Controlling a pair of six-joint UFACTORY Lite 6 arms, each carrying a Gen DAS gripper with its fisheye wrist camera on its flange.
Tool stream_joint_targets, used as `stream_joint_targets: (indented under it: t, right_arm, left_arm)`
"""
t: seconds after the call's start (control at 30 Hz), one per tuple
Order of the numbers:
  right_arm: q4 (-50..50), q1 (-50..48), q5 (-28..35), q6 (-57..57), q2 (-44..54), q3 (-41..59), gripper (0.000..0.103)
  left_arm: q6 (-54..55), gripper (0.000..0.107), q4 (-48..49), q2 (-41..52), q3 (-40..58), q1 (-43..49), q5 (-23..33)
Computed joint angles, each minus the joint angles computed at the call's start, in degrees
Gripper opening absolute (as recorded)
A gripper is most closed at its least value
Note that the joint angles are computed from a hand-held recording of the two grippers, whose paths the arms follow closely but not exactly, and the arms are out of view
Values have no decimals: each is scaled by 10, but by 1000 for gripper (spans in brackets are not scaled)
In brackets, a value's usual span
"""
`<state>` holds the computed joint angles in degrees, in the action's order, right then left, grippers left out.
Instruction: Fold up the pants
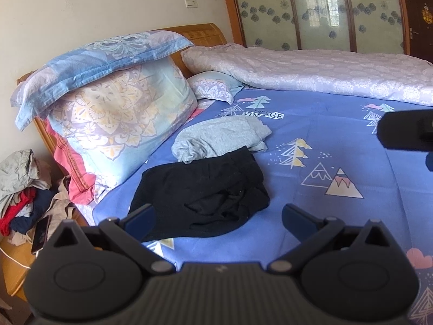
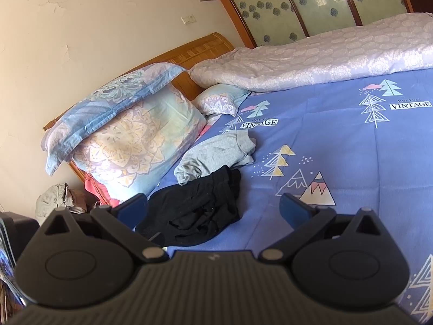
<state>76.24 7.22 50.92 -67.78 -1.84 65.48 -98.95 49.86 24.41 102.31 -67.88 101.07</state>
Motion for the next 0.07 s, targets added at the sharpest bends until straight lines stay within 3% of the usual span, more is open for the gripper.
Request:
stream_joint_targets:
  t: [0.07]
  right_arm:
    - [1,-1,1,-1,0,0,103]
  left_arm:
    - [2,103,3,1,2,-1,-8]
